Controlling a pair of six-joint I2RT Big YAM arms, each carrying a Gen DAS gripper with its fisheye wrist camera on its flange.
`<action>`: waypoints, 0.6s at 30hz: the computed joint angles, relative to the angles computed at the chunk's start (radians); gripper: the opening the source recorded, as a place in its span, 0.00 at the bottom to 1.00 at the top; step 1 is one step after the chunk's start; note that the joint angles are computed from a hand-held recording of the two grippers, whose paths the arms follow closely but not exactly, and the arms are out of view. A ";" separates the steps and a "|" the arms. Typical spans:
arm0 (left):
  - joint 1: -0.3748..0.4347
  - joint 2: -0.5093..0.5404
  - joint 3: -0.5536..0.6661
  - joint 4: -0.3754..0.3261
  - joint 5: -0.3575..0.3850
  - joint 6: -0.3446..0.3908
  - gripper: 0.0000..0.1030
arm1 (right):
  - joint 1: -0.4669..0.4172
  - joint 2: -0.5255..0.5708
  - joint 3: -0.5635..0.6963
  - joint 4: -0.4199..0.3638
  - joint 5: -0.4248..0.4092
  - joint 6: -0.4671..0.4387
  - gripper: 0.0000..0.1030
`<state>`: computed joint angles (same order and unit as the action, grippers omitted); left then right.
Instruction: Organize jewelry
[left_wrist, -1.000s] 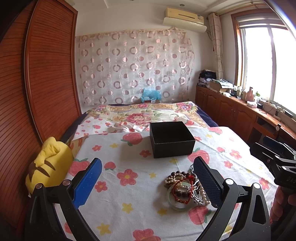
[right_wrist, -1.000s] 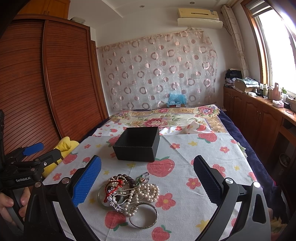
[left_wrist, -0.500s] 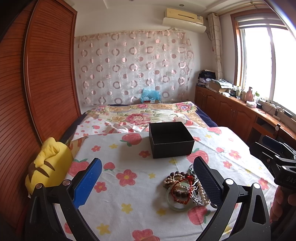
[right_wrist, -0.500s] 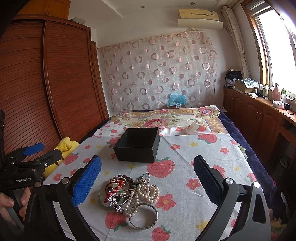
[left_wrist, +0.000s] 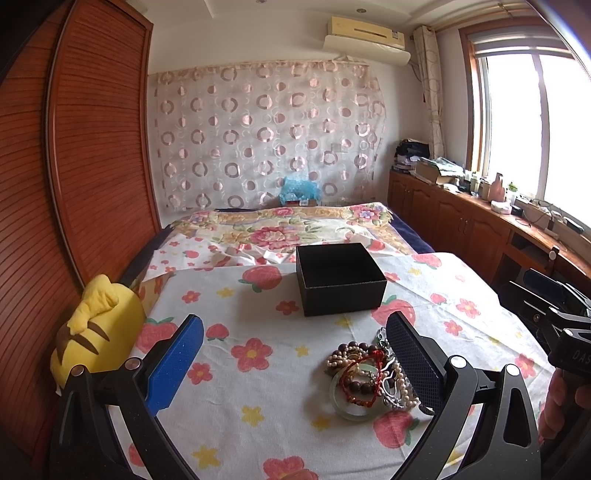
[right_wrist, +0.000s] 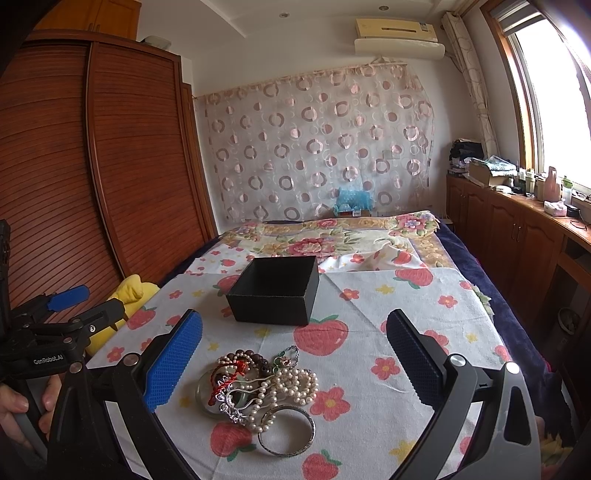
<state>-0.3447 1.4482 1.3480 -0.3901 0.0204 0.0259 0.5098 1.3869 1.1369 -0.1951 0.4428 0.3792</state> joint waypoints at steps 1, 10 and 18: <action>0.000 0.000 0.000 0.000 0.000 0.000 0.93 | 0.000 0.000 0.000 0.001 0.000 0.000 0.98; 0.000 0.002 0.005 -0.007 0.001 -0.001 0.93 | -0.002 -0.003 -0.006 0.003 -0.003 0.000 0.98; -0.008 0.025 0.006 -0.013 -0.006 -0.004 0.93 | -0.009 0.008 0.003 -0.013 -0.018 0.004 0.98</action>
<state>-0.3525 1.4736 1.3541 -0.4034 0.0146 0.0221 0.5012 1.3947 1.1397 -0.2082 0.4251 0.3833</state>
